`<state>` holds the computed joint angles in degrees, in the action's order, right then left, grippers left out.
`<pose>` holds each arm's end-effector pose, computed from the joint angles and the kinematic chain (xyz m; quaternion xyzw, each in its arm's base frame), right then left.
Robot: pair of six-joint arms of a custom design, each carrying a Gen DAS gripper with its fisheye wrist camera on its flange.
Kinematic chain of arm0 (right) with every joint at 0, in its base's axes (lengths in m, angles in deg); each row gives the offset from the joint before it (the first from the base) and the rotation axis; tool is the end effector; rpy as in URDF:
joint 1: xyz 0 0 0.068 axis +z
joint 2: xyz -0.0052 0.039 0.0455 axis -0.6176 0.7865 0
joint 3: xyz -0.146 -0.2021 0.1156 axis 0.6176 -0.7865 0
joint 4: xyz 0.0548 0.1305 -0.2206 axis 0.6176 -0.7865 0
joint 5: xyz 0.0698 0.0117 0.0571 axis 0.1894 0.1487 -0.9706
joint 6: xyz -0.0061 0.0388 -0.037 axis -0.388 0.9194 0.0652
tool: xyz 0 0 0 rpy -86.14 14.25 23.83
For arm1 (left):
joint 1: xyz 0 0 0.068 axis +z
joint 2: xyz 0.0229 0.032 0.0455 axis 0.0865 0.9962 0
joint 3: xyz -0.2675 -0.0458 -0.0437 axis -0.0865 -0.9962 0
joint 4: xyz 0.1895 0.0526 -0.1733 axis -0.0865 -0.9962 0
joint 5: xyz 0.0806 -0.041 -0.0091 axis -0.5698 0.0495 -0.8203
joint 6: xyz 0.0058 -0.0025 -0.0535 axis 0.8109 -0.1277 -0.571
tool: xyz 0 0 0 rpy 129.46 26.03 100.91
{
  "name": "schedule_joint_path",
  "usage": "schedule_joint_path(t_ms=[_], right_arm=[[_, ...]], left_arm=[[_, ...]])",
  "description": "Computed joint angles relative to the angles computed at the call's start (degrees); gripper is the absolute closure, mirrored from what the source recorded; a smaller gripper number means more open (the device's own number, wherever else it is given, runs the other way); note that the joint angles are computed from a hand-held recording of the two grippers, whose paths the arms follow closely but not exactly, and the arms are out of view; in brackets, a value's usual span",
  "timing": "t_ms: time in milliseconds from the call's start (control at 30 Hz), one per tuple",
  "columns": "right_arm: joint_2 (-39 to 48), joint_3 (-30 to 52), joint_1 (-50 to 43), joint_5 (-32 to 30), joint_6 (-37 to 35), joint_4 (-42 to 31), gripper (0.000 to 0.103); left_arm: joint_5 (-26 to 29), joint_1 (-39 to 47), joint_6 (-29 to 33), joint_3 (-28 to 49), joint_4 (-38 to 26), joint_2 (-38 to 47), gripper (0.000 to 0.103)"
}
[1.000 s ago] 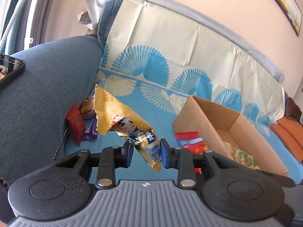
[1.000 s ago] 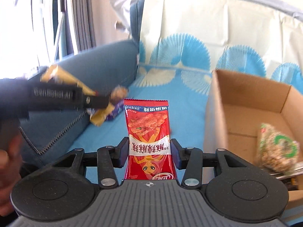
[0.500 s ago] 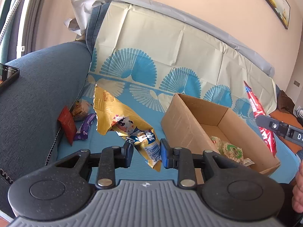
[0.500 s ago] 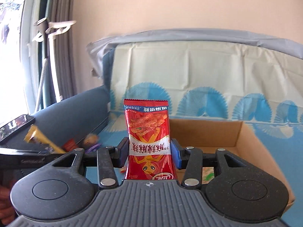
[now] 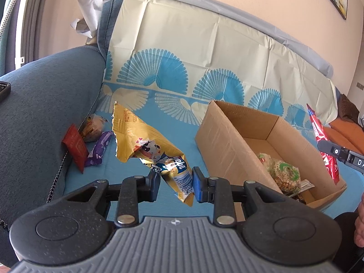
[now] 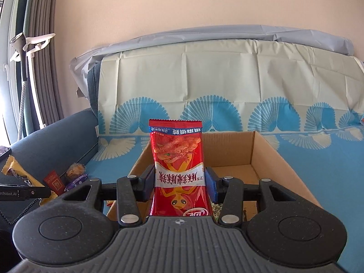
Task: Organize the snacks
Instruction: 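Carry the red bag toward the box with the right tool while the left tool holds the yellow bag, then open the right tool over the box while the left tool drops the yellow bag in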
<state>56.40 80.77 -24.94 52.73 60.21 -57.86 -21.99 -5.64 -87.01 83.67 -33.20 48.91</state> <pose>0.2778 0.0785 0.1912 -0.2136 0.7810 0.2070 0.5491 0.1542 -0.0172 0.1862 -0.2006 0.8485 -0.0157 0.4895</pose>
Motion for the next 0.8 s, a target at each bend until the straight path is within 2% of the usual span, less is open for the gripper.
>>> schedule_joint_path(t_ms=[367,800], right_arm=[[1.6,-0.1,0.1,-1.2,-1.5,2.9,0.055],[2.4,0.5,-1.9,-4.0,0.8,3.4,0.055]], left_arm=[[-2.1,-1.5,0.9,1.2,2.3,6.4,0.070],[-2.4,-1.7,1.7,2.8,3.1,11.6,0.070]])
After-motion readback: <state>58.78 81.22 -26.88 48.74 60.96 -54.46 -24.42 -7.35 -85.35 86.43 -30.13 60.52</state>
